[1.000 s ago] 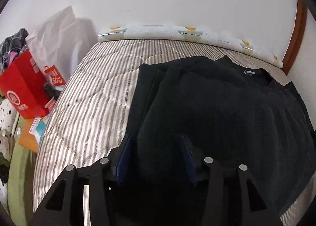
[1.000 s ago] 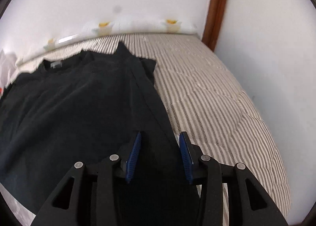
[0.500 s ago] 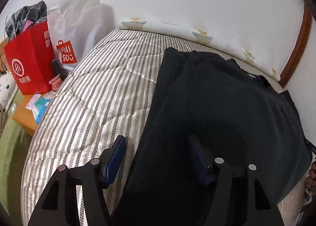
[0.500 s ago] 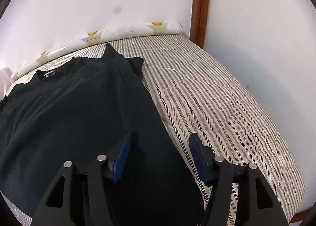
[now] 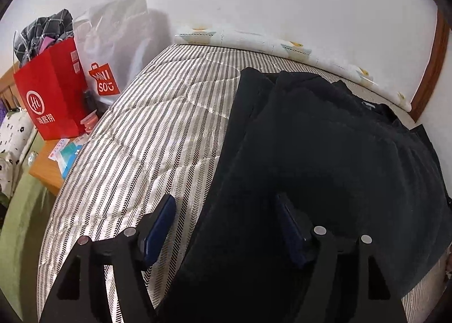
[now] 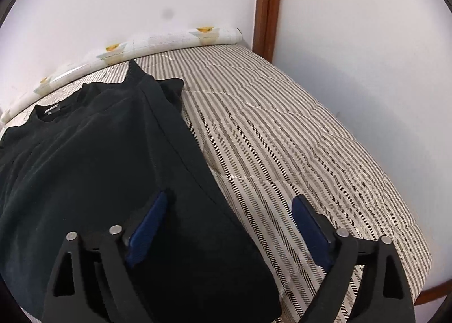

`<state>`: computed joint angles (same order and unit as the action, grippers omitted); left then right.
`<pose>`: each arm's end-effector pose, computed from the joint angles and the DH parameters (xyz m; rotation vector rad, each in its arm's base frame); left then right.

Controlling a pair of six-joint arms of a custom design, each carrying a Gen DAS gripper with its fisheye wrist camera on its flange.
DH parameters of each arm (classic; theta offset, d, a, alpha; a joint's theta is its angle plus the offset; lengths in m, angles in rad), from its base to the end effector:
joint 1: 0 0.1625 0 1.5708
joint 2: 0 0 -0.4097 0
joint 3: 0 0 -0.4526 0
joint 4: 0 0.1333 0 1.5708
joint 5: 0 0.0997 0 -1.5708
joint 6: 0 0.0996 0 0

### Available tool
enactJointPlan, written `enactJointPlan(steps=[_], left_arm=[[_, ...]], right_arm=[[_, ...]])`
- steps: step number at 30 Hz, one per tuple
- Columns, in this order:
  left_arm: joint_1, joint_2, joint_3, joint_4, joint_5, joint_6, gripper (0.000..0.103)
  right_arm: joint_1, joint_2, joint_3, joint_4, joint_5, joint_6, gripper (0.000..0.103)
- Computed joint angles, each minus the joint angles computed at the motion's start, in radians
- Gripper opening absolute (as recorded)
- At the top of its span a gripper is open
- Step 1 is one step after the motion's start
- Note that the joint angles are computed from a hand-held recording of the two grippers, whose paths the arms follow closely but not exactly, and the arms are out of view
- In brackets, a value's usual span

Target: Fold small clothes

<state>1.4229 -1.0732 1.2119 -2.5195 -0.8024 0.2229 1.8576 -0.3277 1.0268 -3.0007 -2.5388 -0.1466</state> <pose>0.0877 -0.7859 0.4828 0.0308 2.2314 -0.9086 0.2886 -0.7972 0.0276 0.0387 -2.1217 0.8706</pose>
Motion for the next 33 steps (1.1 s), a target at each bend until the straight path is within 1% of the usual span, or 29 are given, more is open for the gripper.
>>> enactJointPlan(steps=[3,4,5,6,7,10,11,13,14,16,17,19,22,24,26,29,31,33], left_arm=[[0.001,0.0,-0.003,0.004,-0.003,-0.001,0.071],[0.001,0.001,-0.003,0.006,-0.002,-0.003,0.071],[0.001,0.001,-0.003,0.006,-0.002,-0.003,0.071],[0.0,0.001,-0.004,0.006,0.0,-0.004,0.073],[0.0,0.002,-0.004,0.006,0.006,-0.008,0.075],[0.003,0.004,-0.011,0.017,0.008,-0.022,0.079],[0.004,0.004,-0.014,0.022,0.005,-0.026,0.08],[0.005,0.003,-0.014,0.024,0.003,-0.03,0.08],[0.005,0.003,-0.013,0.023,0.004,-0.029,0.08],[0.005,0.002,-0.012,0.02,0.005,-0.027,0.08],[0.006,0.001,-0.012,0.022,0.002,-0.03,0.08],[0.008,0.001,-0.014,0.026,-0.006,-0.034,0.08],[0.008,-0.007,-0.006,0.016,-0.017,-0.031,0.08],[0.006,-0.025,0.02,-0.005,-0.027,-0.009,0.08],[0.005,-0.056,0.056,-0.011,-0.05,-0.003,0.08],[0.011,-0.106,0.1,0.014,-0.104,-0.019,0.08],[0.014,-0.138,0.127,0.024,-0.126,-0.024,0.08],[0.016,-0.163,0.143,0.04,-0.134,-0.03,0.08]], right_arm=[[-0.005,-0.015,0.017,0.004,0.018,0.02,0.093],[-0.006,-0.017,0.021,0.0,0.017,0.022,0.096],[-0.005,-0.016,0.02,-0.003,0.007,0.024,0.101],[-0.003,-0.014,0.018,-0.004,-0.01,0.031,0.103],[-0.004,-0.019,0.026,-0.008,-0.007,0.038,0.103],[-0.014,-0.058,0.077,-0.013,0.057,0.064,0.103],[-0.02,-0.077,0.103,-0.018,0.089,0.072,0.103],[-0.021,-0.093,0.13,-0.042,0.108,0.078,0.103],[-0.019,-0.094,0.136,-0.057,0.1,0.067,0.103],[-0.003,-0.078,0.132,-0.124,0.048,-0.019,0.103],[0.01,-0.063,0.124,-0.173,0.007,-0.091,0.103],[0.027,-0.059,0.124,-0.199,-0.026,-0.145,0.103],[0.055,-0.07,0.144,-0.216,-0.021,-0.187,0.102],[0.073,-0.068,0.144,-0.244,-0.006,-0.224,0.102],[0.091,-0.062,0.137,-0.256,0.017,-0.231,0.102],[0.111,-0.04,0.111,-0.227,0.058,-0.211,0.102],[0.125,-0.01,0.071,-0.174,0.083,-0.197,0.101],[0.139,0.021,0.024,-0.096,0.107,-0.176,0.099]])
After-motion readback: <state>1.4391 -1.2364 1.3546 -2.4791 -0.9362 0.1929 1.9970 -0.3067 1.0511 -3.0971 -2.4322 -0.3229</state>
